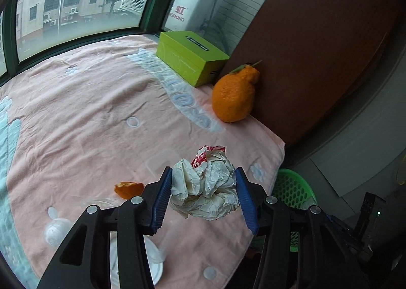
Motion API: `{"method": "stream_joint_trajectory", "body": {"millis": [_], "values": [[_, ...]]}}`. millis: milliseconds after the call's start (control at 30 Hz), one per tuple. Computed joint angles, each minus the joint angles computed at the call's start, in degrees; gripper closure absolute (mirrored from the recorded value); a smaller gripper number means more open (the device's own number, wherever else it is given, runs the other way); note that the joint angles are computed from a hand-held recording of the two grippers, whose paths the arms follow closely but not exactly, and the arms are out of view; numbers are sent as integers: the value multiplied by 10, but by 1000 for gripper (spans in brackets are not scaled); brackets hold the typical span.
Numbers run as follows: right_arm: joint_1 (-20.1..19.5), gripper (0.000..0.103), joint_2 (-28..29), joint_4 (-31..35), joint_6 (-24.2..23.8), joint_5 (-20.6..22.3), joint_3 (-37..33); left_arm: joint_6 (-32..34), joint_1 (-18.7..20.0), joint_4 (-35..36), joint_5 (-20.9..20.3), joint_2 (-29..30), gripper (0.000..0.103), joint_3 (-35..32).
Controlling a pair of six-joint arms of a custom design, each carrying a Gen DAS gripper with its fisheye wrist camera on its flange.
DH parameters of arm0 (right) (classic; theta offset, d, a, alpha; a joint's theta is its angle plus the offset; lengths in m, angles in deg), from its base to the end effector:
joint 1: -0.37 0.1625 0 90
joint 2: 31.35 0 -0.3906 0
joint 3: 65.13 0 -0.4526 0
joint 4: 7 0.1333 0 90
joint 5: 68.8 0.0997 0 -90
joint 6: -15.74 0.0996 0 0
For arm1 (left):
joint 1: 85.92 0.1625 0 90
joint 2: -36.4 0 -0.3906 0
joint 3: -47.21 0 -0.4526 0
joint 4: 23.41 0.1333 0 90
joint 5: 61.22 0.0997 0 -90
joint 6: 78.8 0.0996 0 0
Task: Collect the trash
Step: 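Carry cup and tissue to the green basket and release both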
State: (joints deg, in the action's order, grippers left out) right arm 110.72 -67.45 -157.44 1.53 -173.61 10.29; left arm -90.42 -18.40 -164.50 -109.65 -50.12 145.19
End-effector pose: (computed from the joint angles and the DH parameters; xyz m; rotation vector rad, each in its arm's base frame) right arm 0.3770 -0.7064 0.0520 0.7817 -2.7457 0.5511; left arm -0.0420 -0.6229 0.4687 -0.1007 2.4451 -1.1051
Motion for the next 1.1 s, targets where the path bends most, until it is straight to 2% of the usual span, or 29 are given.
{"method": "stream_joint_trajectory", "body": {"millis": [600,767,1100], "values": [[-53,39,-43,-37,18,-72,38,14,-41,0,-66,90,55,-26],[-65,31,-59,-49,27,-72,53,13,-49,3,-78,112,55,-32],[-77,30,-107,-92,28,-50,102,10,-50,26,-115,172,55,-68]]}}
